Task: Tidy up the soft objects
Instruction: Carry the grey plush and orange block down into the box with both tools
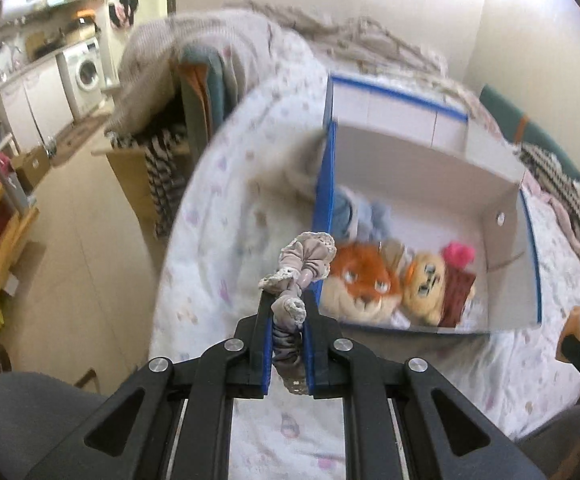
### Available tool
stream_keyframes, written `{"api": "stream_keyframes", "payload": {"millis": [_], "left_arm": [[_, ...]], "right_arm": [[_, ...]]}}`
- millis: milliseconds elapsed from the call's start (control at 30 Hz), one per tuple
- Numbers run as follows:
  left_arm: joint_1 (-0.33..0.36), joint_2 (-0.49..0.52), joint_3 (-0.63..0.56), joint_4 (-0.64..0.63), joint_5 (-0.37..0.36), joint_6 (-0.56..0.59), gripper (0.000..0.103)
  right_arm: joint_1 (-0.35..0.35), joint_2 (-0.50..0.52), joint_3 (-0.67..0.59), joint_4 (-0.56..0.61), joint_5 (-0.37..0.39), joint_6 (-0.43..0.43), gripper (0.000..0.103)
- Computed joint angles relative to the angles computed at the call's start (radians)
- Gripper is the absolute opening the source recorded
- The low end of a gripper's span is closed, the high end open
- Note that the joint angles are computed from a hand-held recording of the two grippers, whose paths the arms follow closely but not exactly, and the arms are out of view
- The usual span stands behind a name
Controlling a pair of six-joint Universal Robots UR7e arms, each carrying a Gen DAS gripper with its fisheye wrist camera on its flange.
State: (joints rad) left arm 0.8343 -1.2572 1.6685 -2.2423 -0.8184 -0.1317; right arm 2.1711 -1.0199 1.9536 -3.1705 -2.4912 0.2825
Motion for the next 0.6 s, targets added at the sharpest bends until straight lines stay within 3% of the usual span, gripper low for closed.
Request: {"api": "stream_keyframes", "payload": {"millis": [300,600], "left_arm": [[-0.04,0.039,-0.05,-0.126,0.008,0.094,0.011],[-0.043,0.141,-0.131,-0.206,0.002,0.165,0.011]], "right_arm": [[0.005,0.038,-0.095,-0.124,-0.004,-0.172,0.006],[-0.037,0.088,-0.197,-0.191,0.03,-0.302,0.006]]}}
